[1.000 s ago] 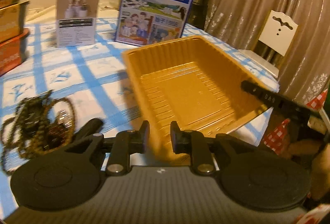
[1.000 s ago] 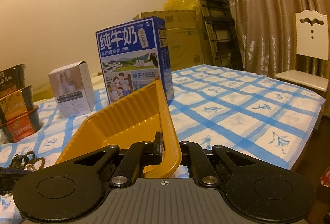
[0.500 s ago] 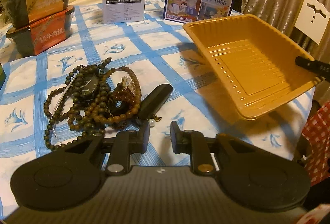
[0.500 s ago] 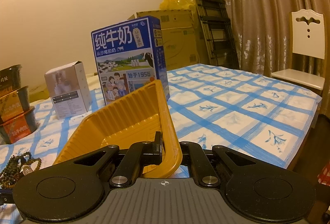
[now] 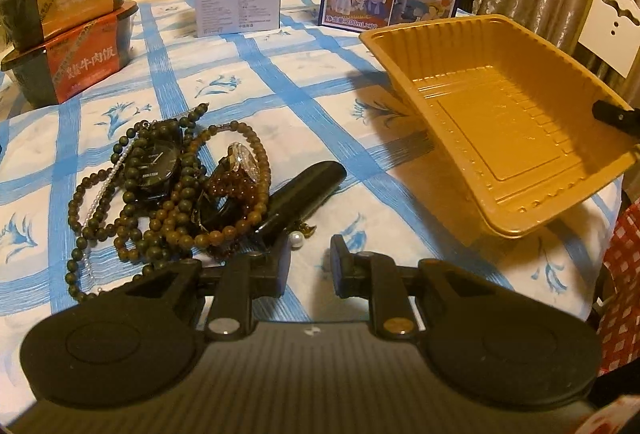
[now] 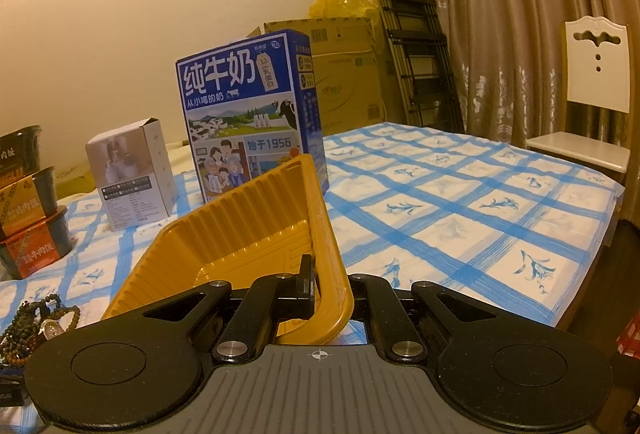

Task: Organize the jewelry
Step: 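Close the left gripper on the pearl earring and lift it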

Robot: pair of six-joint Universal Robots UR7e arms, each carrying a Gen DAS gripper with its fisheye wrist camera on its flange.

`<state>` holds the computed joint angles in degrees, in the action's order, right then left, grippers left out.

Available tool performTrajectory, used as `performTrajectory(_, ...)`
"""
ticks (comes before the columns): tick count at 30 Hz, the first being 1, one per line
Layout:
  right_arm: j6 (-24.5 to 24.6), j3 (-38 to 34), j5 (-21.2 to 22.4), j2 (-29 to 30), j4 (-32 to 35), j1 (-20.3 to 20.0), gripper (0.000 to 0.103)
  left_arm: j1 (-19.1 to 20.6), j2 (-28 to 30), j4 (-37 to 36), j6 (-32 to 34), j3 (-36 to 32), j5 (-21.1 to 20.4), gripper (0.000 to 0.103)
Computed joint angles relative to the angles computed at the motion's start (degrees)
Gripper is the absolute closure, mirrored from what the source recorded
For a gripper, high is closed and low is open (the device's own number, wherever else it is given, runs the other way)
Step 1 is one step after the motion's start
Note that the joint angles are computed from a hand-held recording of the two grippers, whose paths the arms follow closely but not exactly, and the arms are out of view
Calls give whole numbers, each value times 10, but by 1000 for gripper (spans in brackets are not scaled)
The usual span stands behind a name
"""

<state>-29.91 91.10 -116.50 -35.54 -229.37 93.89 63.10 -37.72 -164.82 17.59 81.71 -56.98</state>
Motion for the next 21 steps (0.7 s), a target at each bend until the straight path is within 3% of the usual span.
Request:
performTrajectory(10,1,0,0,0,0,0,97,0,21,-20,37,-18,6,85)
performTrajectory(13,1,0,0,0,0,0,97,-2,22,-29,53,-13,7,94)
performTrajectory(21,0,0,1,0,-1,0,97,-8,9,-52,70,7,-8,95)
